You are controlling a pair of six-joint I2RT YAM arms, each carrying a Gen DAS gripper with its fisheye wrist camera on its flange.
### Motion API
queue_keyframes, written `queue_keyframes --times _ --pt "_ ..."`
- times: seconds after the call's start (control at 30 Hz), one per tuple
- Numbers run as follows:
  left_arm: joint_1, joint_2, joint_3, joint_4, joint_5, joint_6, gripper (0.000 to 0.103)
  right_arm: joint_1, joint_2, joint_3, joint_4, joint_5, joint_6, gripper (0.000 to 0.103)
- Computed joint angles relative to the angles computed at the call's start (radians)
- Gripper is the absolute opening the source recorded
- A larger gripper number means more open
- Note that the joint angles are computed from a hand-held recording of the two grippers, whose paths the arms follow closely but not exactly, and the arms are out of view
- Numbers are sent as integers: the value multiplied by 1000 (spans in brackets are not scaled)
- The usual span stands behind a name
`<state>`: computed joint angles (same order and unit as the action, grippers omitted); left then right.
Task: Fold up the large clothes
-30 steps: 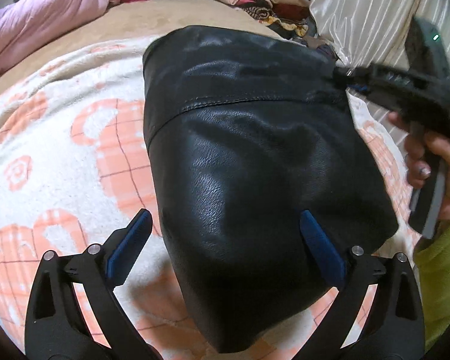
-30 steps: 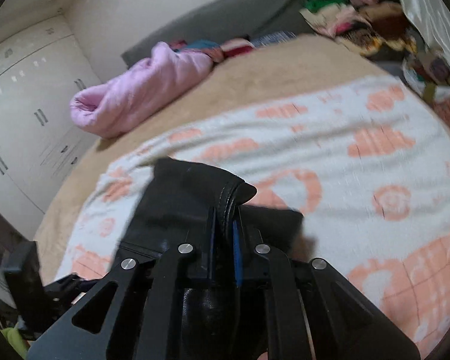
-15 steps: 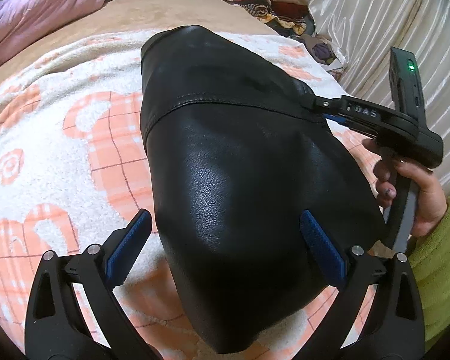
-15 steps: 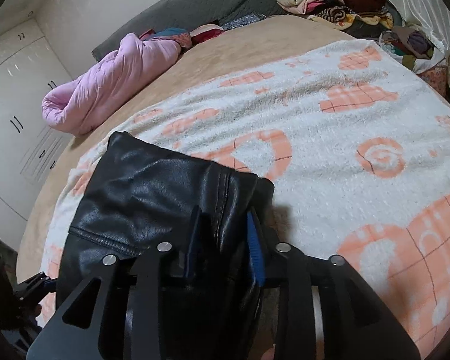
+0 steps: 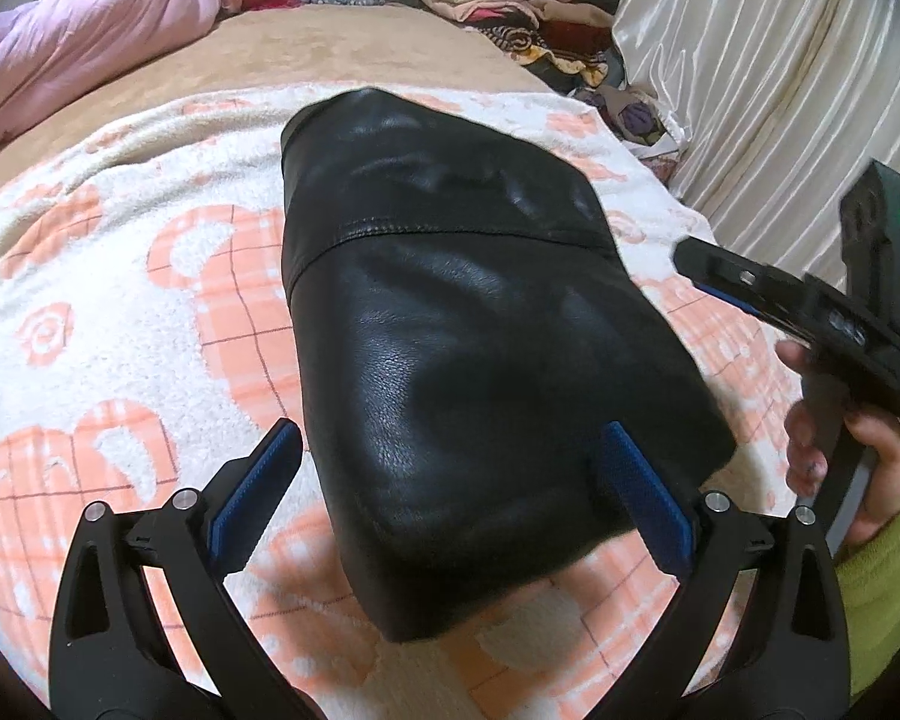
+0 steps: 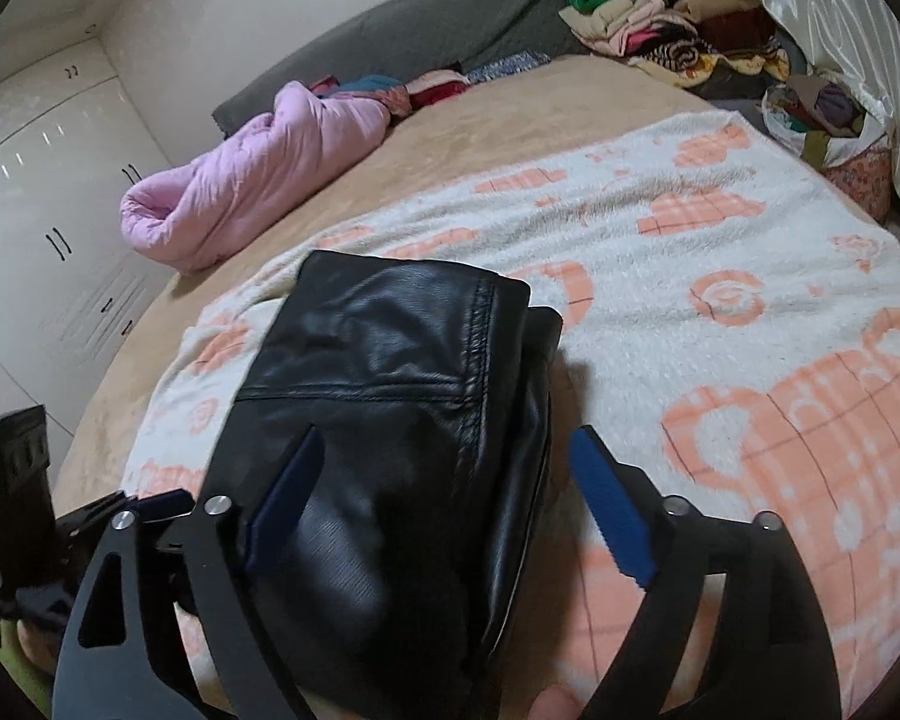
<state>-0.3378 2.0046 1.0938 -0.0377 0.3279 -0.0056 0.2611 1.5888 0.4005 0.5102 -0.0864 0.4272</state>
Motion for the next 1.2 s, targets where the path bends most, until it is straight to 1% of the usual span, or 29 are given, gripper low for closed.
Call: queue_keyframes --times 0.13,0.23,0.33,0.4,0.43,0.53,0.6,0.67,0.77,0.83,0.97,1.07,1.2 --pt "2 -67 -59 19 -5 -5 93 55 -161 -72 -52 63 18 96" --pt "5 -111 -98 26 -5 -2 93 128 -288 -118 -103 139 32 97" --pt "8 -166 -153 48 -6 1 93 234 -412 -161 -164 263 46 99" --pt "12 -201 -192 67 -9 0 93 314 -465 -180 -198 350 61 99" --pt "15 -223 -216 80 -9 0 93 363 -488 -193 -214 411 74 99" --pt "21 -282 -287 119 -16 1 93 480 -516 -215 -244 546 117 99" --pt "27 -314 -333 144 -12 4 93 557 -530 -243 -238 611 155 99" --pt "33 -341 -377 176 -9 6 93 615 -532 -262 -234 653 196 99" --pt "45 -369 -432 218 -12 1 94 727 -493 -267 -236 754 270 99" --pt "52 -376 -454 229 -5 -3 94 801 -457 -261 -245 830 320 99" --pt "58 -383 -508 281 -3 -12 94 886 -385 -250 -250 907 409 99" --pt "58 -386 -550 329 -8 -16 94 959 -296 -237 -277 989 503 99" --pt "62 -369 -585 364 -4 -12 94 1012 -188 -220 -314 1017 624 99"
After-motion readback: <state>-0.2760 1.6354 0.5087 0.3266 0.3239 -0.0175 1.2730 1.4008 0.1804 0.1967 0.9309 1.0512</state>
